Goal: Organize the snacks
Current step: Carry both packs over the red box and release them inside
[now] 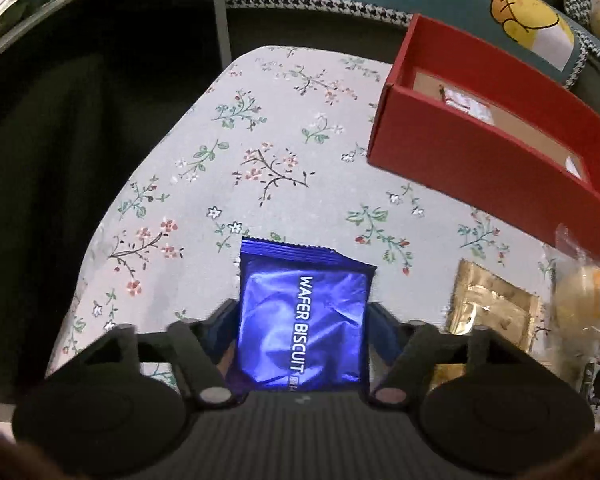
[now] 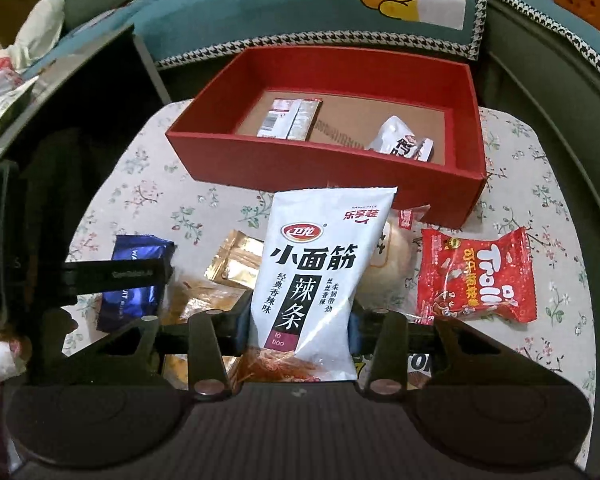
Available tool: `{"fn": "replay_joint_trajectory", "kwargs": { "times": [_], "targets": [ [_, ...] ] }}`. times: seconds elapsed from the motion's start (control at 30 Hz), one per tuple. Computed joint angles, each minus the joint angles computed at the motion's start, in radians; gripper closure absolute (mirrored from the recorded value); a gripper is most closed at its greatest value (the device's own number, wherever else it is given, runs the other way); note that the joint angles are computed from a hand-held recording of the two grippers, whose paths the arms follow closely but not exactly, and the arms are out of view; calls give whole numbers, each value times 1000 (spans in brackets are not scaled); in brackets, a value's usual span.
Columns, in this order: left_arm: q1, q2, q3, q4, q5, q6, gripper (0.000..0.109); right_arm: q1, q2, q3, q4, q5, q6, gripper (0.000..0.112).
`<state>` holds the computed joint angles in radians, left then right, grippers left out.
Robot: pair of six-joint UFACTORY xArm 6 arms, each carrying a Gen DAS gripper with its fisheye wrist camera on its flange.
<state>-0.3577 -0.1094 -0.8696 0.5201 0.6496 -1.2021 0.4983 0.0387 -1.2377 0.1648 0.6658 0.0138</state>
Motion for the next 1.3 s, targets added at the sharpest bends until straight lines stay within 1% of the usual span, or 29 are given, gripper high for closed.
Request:
{"fn": "replay_joint_trajectory", "kwargs": {
  "times": [0.13,0.3,0.47,0.63,0.77,1.03,1.3],
  "targets": [
    [-4,-33,26,-39,-35,14,41,-3,-10,3,15,-11,-15,61],
    [-21,-101,47,16,-48,-21,41,4,-25,19,1,-25,-13,61],
    [-39,-130,38,71,-54,-35,41,14,-25,20,-21,-36,-6,61],
    [-49,-129,23,85,-85,-34,41,15,-26,21,-61,-65,14,61],
    [-63,-128,7,108,-92,-41,41,11,-19,14,-58,-66,11,61],
    [-91,-109,-43,191,-79,-77,41,4,-22,13,-85,-103,36,61],
    [-99,-85,-79,232,-77,-96,41,-12,-14,-2,-95,-126,54,61]
  ]
}}
